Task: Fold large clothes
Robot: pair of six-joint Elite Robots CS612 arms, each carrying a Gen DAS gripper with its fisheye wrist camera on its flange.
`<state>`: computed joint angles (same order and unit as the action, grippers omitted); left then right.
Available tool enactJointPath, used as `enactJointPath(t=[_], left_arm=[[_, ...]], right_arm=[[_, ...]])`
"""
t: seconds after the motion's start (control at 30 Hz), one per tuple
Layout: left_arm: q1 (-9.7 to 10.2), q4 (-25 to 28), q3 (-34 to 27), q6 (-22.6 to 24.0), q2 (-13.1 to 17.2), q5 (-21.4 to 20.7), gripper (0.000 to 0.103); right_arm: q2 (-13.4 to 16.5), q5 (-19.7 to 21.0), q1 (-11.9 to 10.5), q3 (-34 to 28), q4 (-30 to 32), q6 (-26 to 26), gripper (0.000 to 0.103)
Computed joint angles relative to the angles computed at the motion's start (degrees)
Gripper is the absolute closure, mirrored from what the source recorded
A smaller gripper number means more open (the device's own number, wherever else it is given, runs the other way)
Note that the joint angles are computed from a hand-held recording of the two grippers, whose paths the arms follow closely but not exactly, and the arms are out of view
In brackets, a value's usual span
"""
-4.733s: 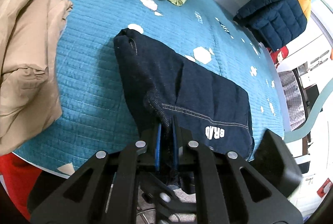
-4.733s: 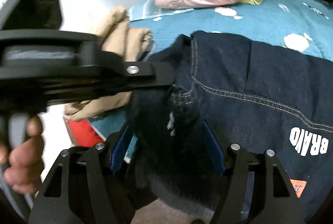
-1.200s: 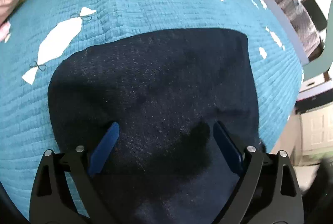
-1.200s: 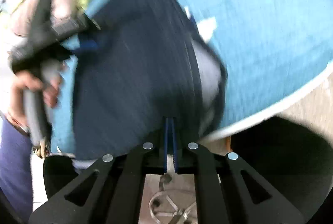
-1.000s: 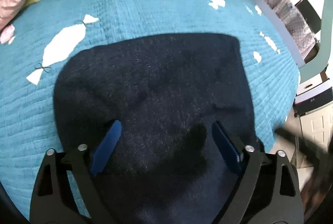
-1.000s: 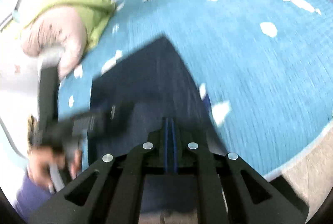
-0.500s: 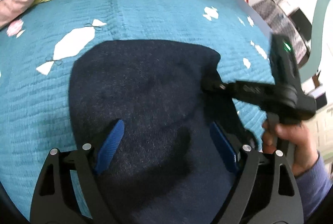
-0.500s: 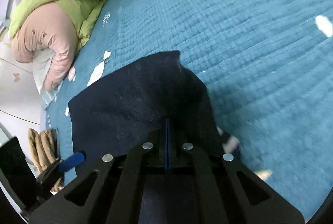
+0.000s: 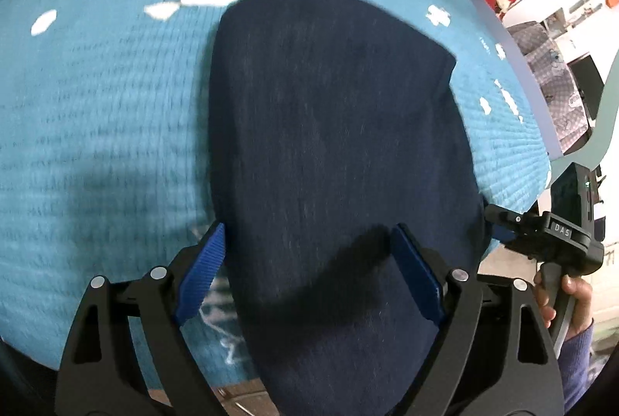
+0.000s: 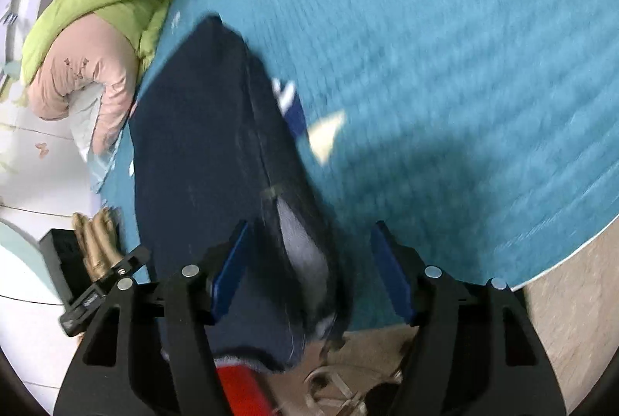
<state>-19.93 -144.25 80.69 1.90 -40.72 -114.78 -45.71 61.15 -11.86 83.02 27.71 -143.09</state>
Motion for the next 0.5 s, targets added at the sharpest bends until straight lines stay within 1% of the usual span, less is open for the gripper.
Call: enactJointPath(t=[0.07, 0.13, 0.2, 0.23, 0.3, 0.37, 0.4, 0.47, 0.5], left_arm=[[-0.24, 1.3, 0.1, 0.4, 0.0, 0.8, 0.016], [-0.38, 2.7, -0.1, 0.4, 0.2, 1.3, 0.016], [-0.28, 4.4, -0.6, -1.3, 0.6, 1.2, 0.016], [-0.06, 5.1, -0.9, -2.2, 0.8, 0.3, 0.016], [0.22, 4.9, -0.6, -2.8, 0.9, -0.6, 0.016], [0.26, 4.9, -0.2, -2.0, 0.7, -0.6, 0.016], [0.23, 4.9, -0.1, -1.7, 0.6, -0.5, 0.016], [0.17, 4.8, 0.1, -1.5, 0.5, -0.3, 0.016], [0.06, 4.7, 0.2, -1.6, 0.5, -0.3, 0.016]], right_arm=[[0.2, -0.6, 0.0, -0.4, 0.3, 0.2, 0.039], [1.2, -1.2, 0.1, -1.6, 1.2, 0.3, 0.032], [1.8, -0.7, 0.5, -2.7, 2.6, -0.2, 0.031], [2.0, -1.5, 0.5, -3.0, 3.4, -0.5, 0.031], [3.0, -5.2, 0.4, -3.9, 5.1, -2.0, 0.031], [3.3, -4.1, 1.0, -4.2, 5.9, -3.5, 0.031], [3.3, -4.2, 0.9, -4.1, 5.7, -3.3, 0.031], [3.2, -6.2, 0.3, -3.5, 4.3, -0.8, 0.031], [3.3, -7.0, 0.2, -3.5, 4.0, -0.5, 0.031]])
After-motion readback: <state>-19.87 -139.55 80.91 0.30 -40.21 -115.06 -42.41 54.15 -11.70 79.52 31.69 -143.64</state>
